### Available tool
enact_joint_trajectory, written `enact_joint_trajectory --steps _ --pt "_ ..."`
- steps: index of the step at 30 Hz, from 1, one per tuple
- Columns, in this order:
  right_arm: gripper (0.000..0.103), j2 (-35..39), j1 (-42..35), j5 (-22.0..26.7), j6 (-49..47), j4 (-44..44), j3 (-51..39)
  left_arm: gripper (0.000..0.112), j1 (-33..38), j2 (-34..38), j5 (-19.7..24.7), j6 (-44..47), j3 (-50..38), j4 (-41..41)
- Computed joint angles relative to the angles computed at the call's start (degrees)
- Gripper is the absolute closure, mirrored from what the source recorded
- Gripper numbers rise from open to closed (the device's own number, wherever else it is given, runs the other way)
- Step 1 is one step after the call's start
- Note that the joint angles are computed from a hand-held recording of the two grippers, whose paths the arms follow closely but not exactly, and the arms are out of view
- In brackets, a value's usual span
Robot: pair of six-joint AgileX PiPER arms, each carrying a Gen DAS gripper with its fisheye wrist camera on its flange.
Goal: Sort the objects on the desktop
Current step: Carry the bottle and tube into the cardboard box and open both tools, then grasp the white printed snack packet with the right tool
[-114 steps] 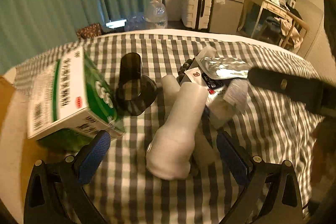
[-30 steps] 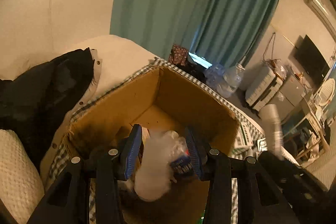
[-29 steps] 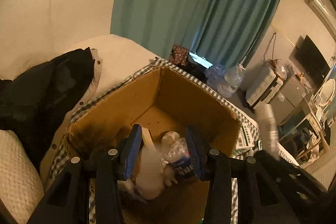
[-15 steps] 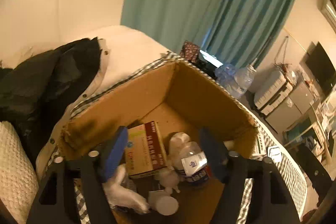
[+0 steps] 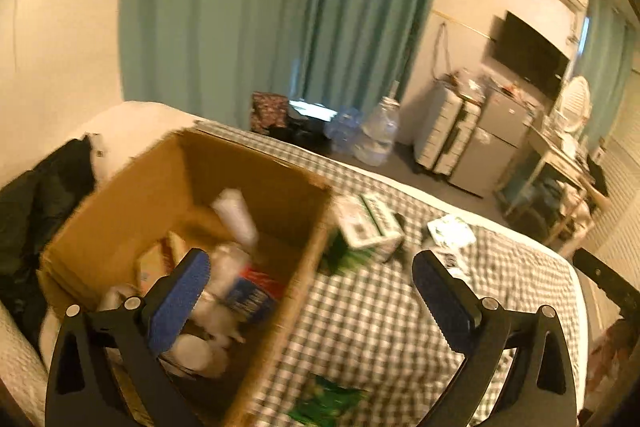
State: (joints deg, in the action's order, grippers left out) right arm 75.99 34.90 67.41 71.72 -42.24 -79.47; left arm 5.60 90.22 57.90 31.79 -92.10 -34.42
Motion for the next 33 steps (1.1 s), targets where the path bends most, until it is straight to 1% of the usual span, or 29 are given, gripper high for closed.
enact_joint_trajectory --steps 1,3,5,6,7,8,10,12,15,19,23,24,25,26,27,28,31,33 --pt "0.015 -2.2 -0.3 -1.1 3.1 -1.4 3.0 0.009 -0.4 -0.2 0.7 1.1 0.8 -1.8" --pt "0.004 -3.3 -0.7 -2.1 7.9 -3.9 5.9 0.009 -1.7 -1.0 0.1 1.1 2.3 -2.9" --pt "0.001 -3.8 -2.7 -5.2 10.1 -4.3 7.8 0.009 -4.2 -1.3 -1.4 0.0 3.5 -2.8" --pt "0.001 -3.9 -4.6 -8.6 10.4 -4.0 9.0 0.009 -6.1 -1.3 -2.6 -1.1 4.1 -1.7" --pt "0.001 -3.2 -5.9 -10.6 9.2 -3.0 9.2 0.009 -7.9 -1.7 -4.1 -2.7 4.9 0.1" --pt "0.001 -3.2 -6.1 -11.2 8.2 -2.4 9.6 0.009 -9.6 -1.6 -5.8 -4.6 5.4 2.3" --pt "0.001 -0.5 -7.6 -12.7 4.3 -0.9 9.5 0.009 -13.5 -1.4 -9.2 -7.9 7.0 6.8" --pt "0.001 0.9 -7.9 -13.7 3.6 -1.1 10.3 0.009 -16.1 -1.0 -11.6 -9.7 8.2 9.5" --pt "0.001 3.8 -11.6 -19.1 -0.1 2.8 10.4 0.009 -20.1 0.3 -16.0 -12.7 9.7 14.3" --pt "0.001 7.4 -13.9 -22.8 -2.9 3.7 10.2 0.009 -23.8 4.7 -19.4 -17.4 8.6 20.3" --pt "0.001 10.9 -16.6 -26.1 -6.6 5.2 10.3 0.009 -25.2 10.0 -20.4 -19.1 6.3 21.8" --pt "0.001 11.7 -17.7 -27.2 -7.9 6.6 10.2 0.009 -25.6 11.2 -20.7 -20.3 5.5 23.1" --pt "0.001 12.8 -19.3 -28.8 -10.1 9.0 10.1 0.009 -26.0 12.0 -22.4 -22.1 5.6 24.2" --pt "0.001 13.7 -20.4 -29.8 -11.6 10.9 9.9 0.009 -25.9 12.3 -24.0 -21.8 5.9 23.4" --pt "0.001 14.6 -21.9 -31.3 -14.3 13.7 9.6 0.009 -26.0 12.8 -24.9 -21.0 6.0 22.6" --pt "0.001 15.7 -23.4 -32.9 -16.4 15.5 9.4 0.009 -26.4 14.0 -24.8 -22.1 4.9 24.1" --pt "0.001 18.7 -24.0 -32.6 -14.3 11.3 7.8 0.009 -26.5 17.1 -24.0 -23.8 2.3 25.2" --pt "0.001 21.0 -23.9 -30.6 -14.2 9.8 6.1 0.009 -26.4 17.9 -25.0 -25.4 2.2 25.5"
